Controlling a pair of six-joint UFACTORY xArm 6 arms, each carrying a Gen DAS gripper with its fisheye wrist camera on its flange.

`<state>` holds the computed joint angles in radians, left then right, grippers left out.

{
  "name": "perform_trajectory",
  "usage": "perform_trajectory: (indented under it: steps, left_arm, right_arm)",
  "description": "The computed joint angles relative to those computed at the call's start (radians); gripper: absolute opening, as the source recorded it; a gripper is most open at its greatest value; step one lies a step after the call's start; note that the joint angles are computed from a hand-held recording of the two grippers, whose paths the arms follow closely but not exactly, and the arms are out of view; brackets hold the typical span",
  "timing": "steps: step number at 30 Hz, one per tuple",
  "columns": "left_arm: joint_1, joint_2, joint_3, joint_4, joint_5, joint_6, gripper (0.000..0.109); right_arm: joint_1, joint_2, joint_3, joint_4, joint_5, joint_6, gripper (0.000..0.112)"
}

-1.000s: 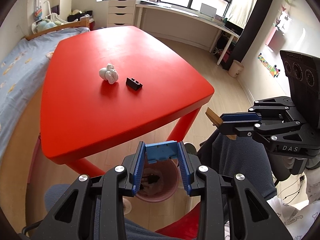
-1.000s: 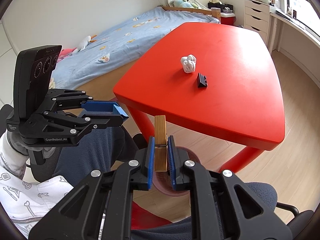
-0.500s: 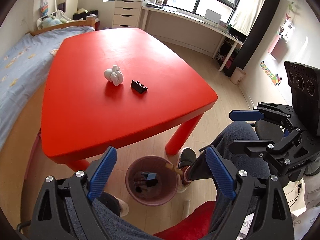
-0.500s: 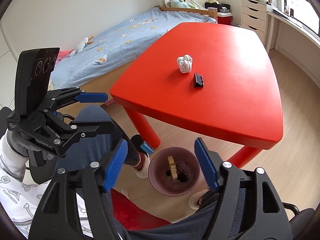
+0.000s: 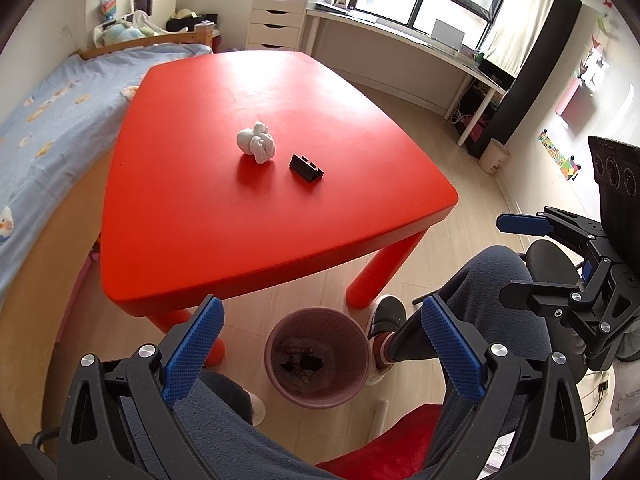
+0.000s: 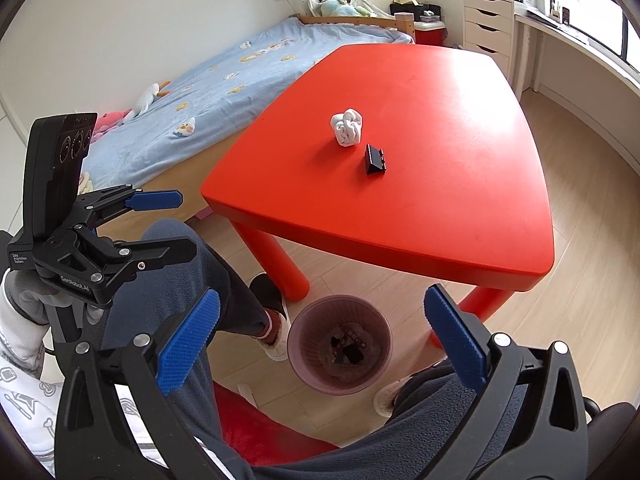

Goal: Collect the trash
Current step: 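Move both open tools from the bin back over the table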

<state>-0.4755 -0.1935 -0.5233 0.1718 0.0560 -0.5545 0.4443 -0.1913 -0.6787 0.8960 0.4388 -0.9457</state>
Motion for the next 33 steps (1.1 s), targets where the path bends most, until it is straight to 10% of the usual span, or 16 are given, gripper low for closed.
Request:
perform_trajectory:
  steps: [33]
  left_arm:
    - [0.081, 0.04, -0.081, -0.008, 0.015, 0.022, 0.095]
  right_arm:
    - [-0.008, 0.151, -0.171, -0.055, 0.005, 0.031, 0.1]
